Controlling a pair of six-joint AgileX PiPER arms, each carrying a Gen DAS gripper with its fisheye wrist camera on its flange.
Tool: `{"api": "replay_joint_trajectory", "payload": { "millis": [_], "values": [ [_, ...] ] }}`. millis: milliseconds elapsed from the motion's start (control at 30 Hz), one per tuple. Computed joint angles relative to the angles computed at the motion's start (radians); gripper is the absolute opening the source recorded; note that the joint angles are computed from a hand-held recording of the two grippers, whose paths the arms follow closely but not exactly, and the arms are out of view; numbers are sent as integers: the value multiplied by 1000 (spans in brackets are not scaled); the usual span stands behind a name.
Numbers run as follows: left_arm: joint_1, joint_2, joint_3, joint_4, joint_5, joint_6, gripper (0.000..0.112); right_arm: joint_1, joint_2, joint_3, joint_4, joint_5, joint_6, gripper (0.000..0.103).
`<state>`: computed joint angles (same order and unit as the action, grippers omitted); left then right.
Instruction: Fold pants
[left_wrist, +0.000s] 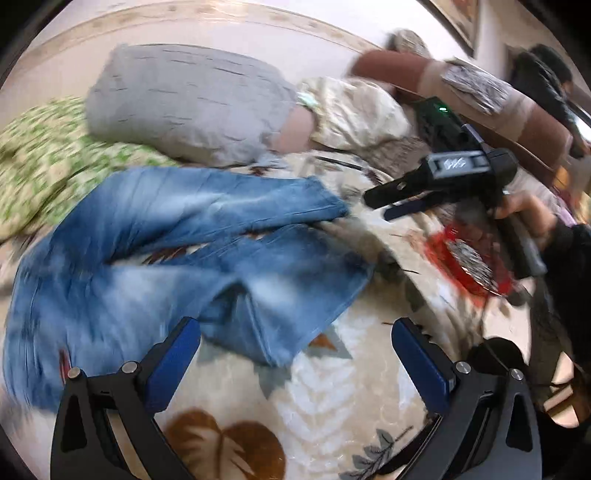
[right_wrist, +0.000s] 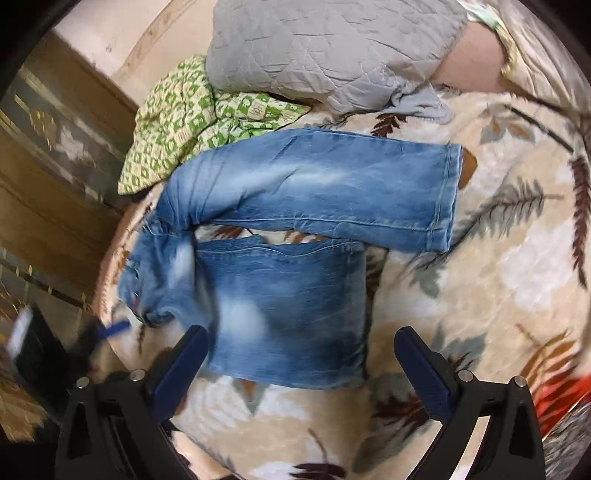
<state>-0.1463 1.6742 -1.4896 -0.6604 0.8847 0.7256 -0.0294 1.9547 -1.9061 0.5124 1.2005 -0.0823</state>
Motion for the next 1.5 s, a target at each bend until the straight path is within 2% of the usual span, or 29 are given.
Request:
{"api": "replay_joint_trajectory", "payload": {
  "millis": [67, 133, 233, 300, 367, 467, 633, 700, 767, 833, 900, 967, 1033, 1100, 1133, 1200, 1300, 1433, 1500],
  "values": [
    [-21, -32, 82, 0, -57, -34, 103, -8, -56, 112, 45, -52, 15, 101],
    [-4, -35, 103, -98, -31, 35, 103, -11, -142, 281, 99, -144, 17, 99],
    [26, -8, 73, -196, 56, 145, 103, -19, -252, 530, 217, -294, 0, 95],
    [27, -7, 84, -207, 13, 184, 103, -23, -277, 629, 314, -350, -30, 87],
    [11, 7, 90, -134, -72, 102, 103, -16, -298, 729, 427, -423, -82, 84],
    [6, 49, 83, -87, -129, -30, 103, 1, -295, 807, 543, -506, -116, 82],
    [-30, 95, 84, 0, -230, -252, 101, 23, -258, 853, 729, -599, -182, 70],
    [-56, 107, 78, 73, -268, -342, 93, 28, -232, 844, 780, -612, -203, 65],
    [-88, 118, 67, 161, -300, -433, 79, 33, -209, 850, 845, -631, -229, 56],
    [-104, 136, 48, 231, -298, -514, 75, 38, -193, 865, 940, -656, -287, 49],
    [-114, 159, 30, 285, -282, -593, 62, 49, -183, 867, 1001, -691, -329, 43],
    [-112, 163, 37, 305, -285, -633, 43, 64, -175, 860, 1013, -740, -331, 33],
    [-89, 153, 62, 244, -304, -586, 27, 78, -188, 875, 1054, -797, -379, 11],
    [-41, 163, 48, 101, -250, -482, 18, 106, -210, 865, 1002, -853, -367, 8],
    [-22, 165, 41, 47, -226, -449, 10, 114, -230, 857, 917, -864, -302, 7],
    [12, 147, 44, -60, -191, -380, 10, 144, -287, 833, 717, -906, -143, 7],
    [70, 94, 72, -301, -131, -227, 9, 182, -388, 813, 417, -967, 61, 4],
    [122, 69, 112, -639, -10, -79, 9, 196, -539, 795, 17, -977, 302, 4],
    [113, 65, 149, -749, 20, -20, 9, 200, -623, 819, -183, -986, 414, 4]
  ]
}}
